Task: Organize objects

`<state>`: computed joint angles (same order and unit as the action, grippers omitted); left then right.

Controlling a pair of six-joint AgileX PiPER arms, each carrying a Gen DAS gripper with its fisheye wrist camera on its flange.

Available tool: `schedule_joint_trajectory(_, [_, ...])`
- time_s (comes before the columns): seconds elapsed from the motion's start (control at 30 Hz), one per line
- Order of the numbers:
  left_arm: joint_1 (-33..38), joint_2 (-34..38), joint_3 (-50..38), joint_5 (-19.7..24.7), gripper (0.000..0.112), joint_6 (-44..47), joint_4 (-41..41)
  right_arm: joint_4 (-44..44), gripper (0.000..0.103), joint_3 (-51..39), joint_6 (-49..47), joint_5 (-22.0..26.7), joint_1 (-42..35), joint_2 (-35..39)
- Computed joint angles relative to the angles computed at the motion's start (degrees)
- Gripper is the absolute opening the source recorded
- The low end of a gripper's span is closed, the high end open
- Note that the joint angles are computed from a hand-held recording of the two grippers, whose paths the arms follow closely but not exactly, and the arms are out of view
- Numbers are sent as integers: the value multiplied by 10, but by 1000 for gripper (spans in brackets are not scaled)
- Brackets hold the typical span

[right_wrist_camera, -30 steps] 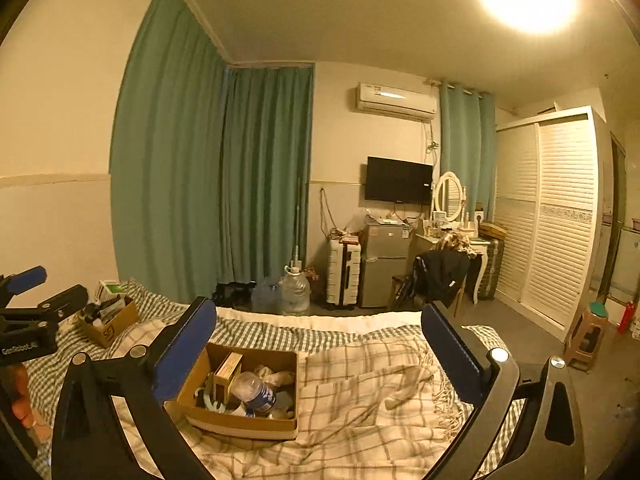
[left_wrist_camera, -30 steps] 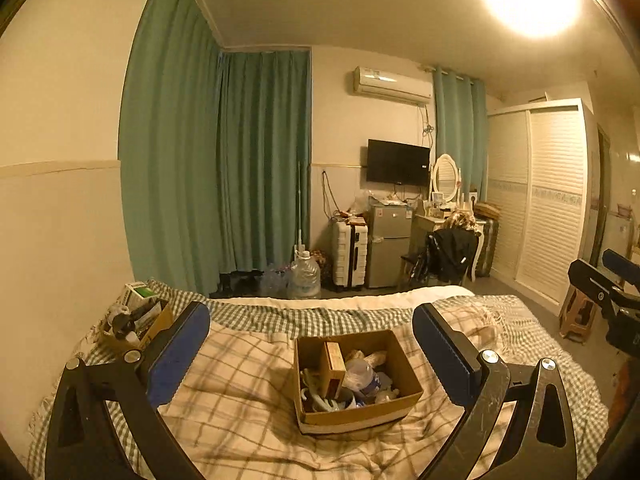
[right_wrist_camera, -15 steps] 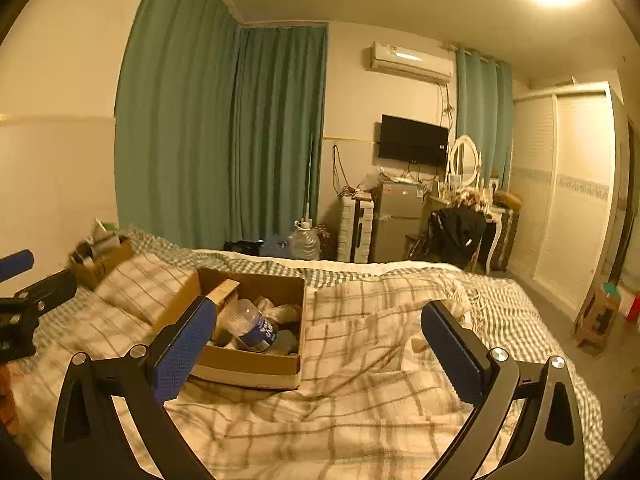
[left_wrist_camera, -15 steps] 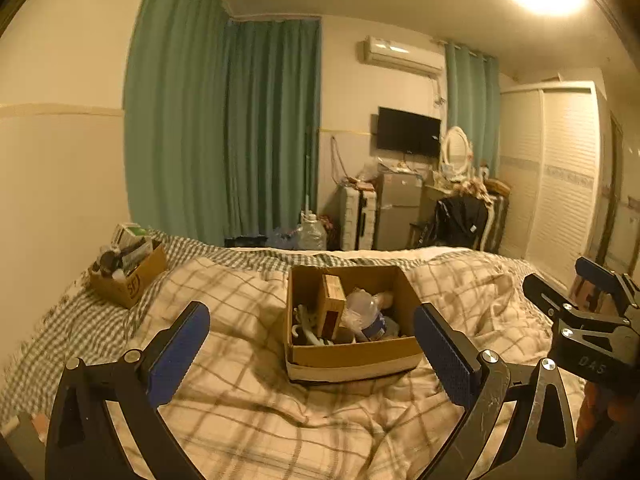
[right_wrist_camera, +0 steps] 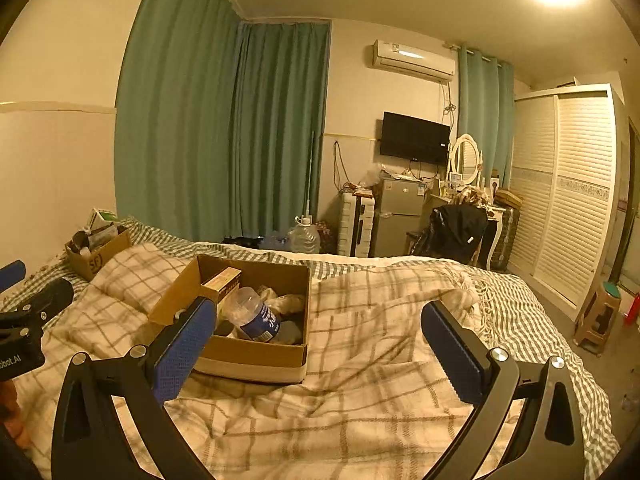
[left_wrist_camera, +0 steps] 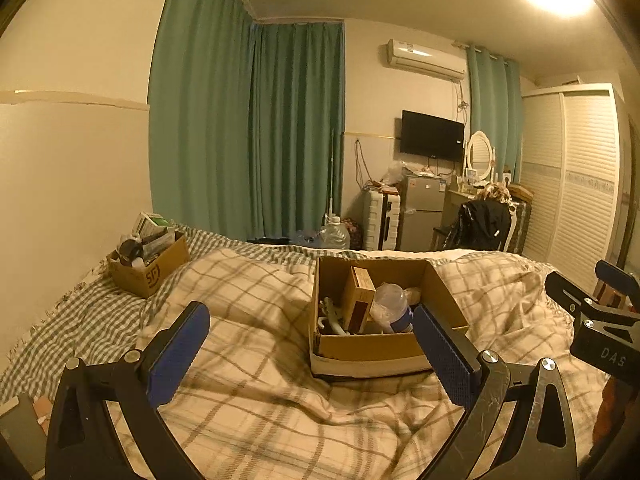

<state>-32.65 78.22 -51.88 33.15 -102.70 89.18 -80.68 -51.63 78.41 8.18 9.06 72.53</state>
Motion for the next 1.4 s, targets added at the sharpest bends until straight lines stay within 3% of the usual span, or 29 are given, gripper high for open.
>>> schedule_joint_trajectory(0.53, [0, 5, -1, -7, 103, 8, 0, 116, 103, -8, -112, -5, -2, 10])
schedule_joint_trajectory(1.4, [3, 13, -5, -9, 103, 22, -9, 83, 103, -7, -74, 2, 3, 16])
